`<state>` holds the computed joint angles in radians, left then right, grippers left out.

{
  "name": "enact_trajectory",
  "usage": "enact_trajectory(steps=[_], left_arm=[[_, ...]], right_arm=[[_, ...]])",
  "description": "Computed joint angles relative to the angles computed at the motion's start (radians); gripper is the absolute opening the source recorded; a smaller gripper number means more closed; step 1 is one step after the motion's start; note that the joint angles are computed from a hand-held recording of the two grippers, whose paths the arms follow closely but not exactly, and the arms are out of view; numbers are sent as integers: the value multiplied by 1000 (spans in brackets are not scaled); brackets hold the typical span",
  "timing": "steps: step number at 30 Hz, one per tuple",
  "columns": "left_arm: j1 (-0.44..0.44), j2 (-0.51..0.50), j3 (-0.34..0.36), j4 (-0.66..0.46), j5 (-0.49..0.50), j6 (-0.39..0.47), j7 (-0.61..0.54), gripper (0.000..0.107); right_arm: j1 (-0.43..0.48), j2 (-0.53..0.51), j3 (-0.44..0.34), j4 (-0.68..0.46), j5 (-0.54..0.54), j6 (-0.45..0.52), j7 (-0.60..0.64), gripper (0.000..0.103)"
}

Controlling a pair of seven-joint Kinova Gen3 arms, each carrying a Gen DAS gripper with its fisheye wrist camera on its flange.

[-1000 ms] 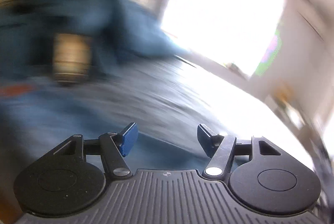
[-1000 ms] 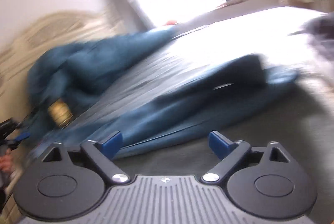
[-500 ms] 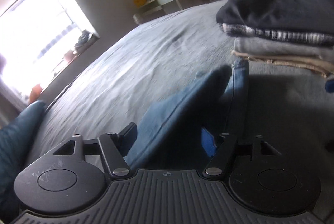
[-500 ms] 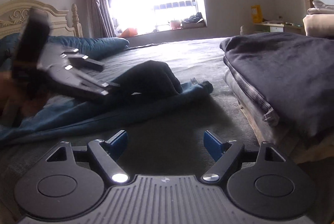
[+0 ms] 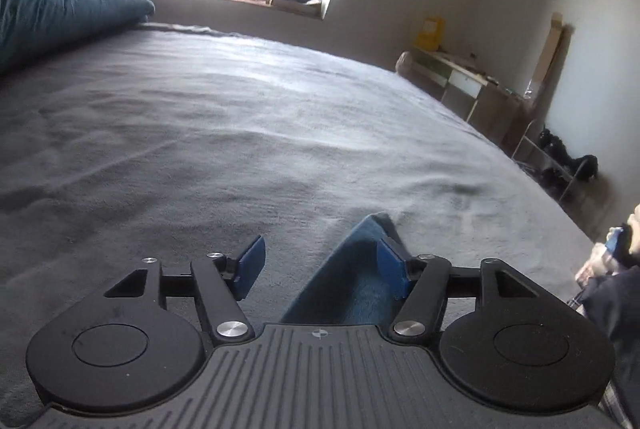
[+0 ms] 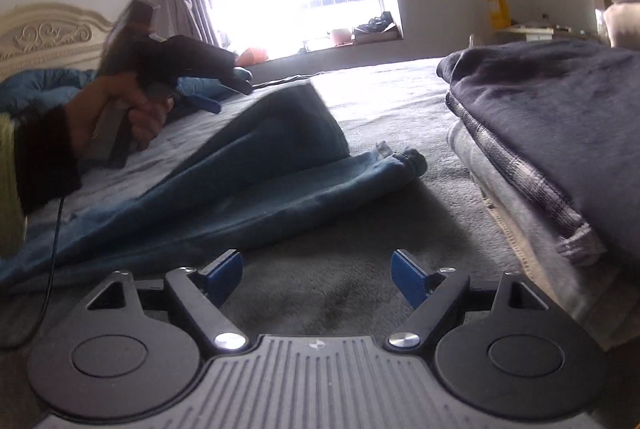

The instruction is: Fold clothes

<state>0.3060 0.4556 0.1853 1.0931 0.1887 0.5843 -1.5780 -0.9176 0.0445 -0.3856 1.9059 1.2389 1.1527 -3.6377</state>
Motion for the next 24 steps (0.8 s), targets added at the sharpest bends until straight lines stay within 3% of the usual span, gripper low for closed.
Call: enact_trajectory(steps=[2,6,10,12,14,16,18,20,21,22,24], left_arm=[[-29,-64,13,93,36,-38,-81,66],[-184,-176,186,266,94,-53,-244,66],[-301,-258,365,451,63,-78,-407,66],[-307,-302,388,544,65,-96,-488,66],[-262,-329,338,627,77,-143,-532,65],[-188,-356,245,687,89,-174,-511,63],[-121,-376,153,731,139,-202,-501,61],[-51,-402,60,783,196,-255,-516,61],[-34,-415,33,807,236,-274,-544,61],[-32,-431,23,829,277,-290,-574,61],[-41,-457,22,870,358,-320,-643,61]], right_arm=[[20,-5,16,0,4,-43,-43,85],[61,3,43,-22,-4,-95,-138,85],[82,33,65,-51,-3,-80,-286,85],[96,46,84,-69,-12,-89,-329,85],[112,60,102,-90,-29,-106,-338,85],[128,78,121,-113,-51,-122,-333,83],[142,105,142,-139,-81,-131,-289,75],[145,122,158,-156,-88,-131,-214,54],[158,126,149,-163,-92,-126,-174,29],[152,123,155,-170,-106,-118,-138,14],[120,114,163,-178,-115,-76,-96,6]])
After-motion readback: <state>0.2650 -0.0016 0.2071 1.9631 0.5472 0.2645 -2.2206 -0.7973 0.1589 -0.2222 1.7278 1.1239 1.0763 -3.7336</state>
